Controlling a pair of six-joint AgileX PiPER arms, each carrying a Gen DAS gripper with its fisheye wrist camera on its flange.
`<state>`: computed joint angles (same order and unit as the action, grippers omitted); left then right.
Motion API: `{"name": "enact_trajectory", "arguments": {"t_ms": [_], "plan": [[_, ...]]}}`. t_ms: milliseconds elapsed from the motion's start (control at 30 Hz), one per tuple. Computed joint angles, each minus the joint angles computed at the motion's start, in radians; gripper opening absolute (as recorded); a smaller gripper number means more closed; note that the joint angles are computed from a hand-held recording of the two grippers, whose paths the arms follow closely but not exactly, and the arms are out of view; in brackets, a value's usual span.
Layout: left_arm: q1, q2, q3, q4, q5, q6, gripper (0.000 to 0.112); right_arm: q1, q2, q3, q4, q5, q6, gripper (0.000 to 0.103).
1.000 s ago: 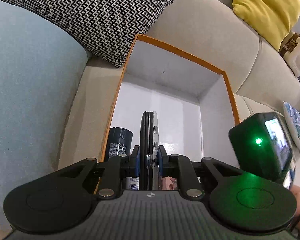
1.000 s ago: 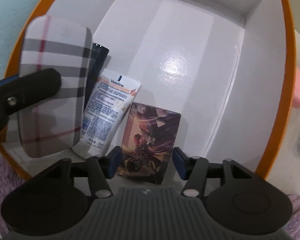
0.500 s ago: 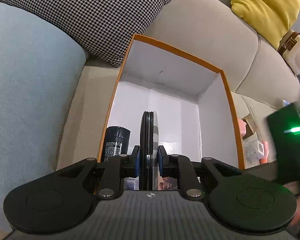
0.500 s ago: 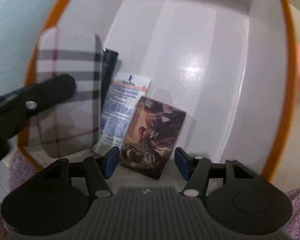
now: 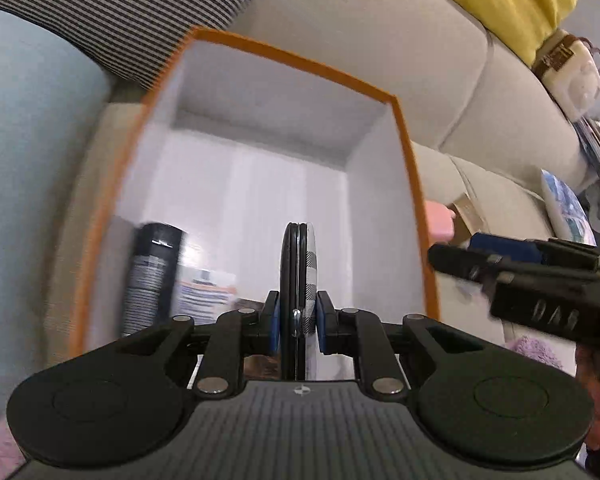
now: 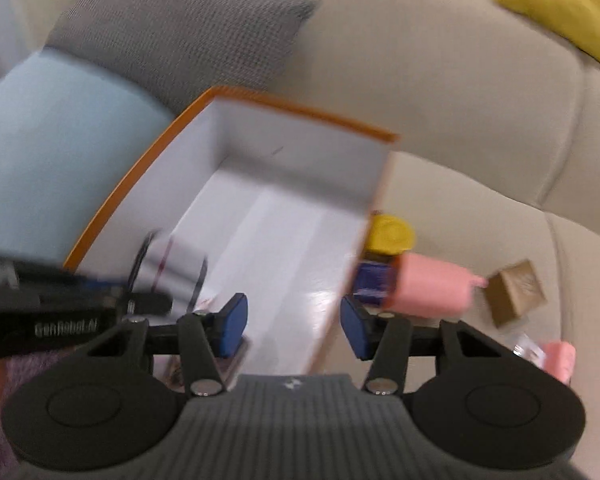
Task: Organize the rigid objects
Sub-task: 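Withdraw both open tools from the shoebox toward the pink bottles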
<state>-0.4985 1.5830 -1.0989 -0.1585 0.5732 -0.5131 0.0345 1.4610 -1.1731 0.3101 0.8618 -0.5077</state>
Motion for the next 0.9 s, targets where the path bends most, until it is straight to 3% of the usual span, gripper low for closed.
{"name": "enact_trajectory", "arguments": {"t_ms": [200, 267, 633, 733, 900], "plan": [[-0.019, 0.094, -0.037, -0.161, -0.032, 0.116, 0.019, -0.083, 0.003, 0.051, -0.049, -0.081, 0.073, 0.054], [-0.017, 0.127, -0.045, -0.222, -0.04, 0.167, 0.019, -0.111, 0.023, 0.04, -0.052, -0.054, 0.084, 0.054], [0.011, 0.284, -0.104, -0.445, -0.009, 0.329, 0.019, -0.153, 0.108, 0.056, 0.075, -0.077, -0.009, 0.054], [0.014, 0.294, -0.137, -0.405, 0.03, 0.295, 0.022, -0.157, 0.12, 0.054, 0.091, -0.066, -0.023, 0.054], [-0.015, 0.322, -0.239, -0.186, 0.145, 0.128, 0.029, -0.164, 0.127, 0.057, 0.099, -0.055, -0.031, 0.054]]}}
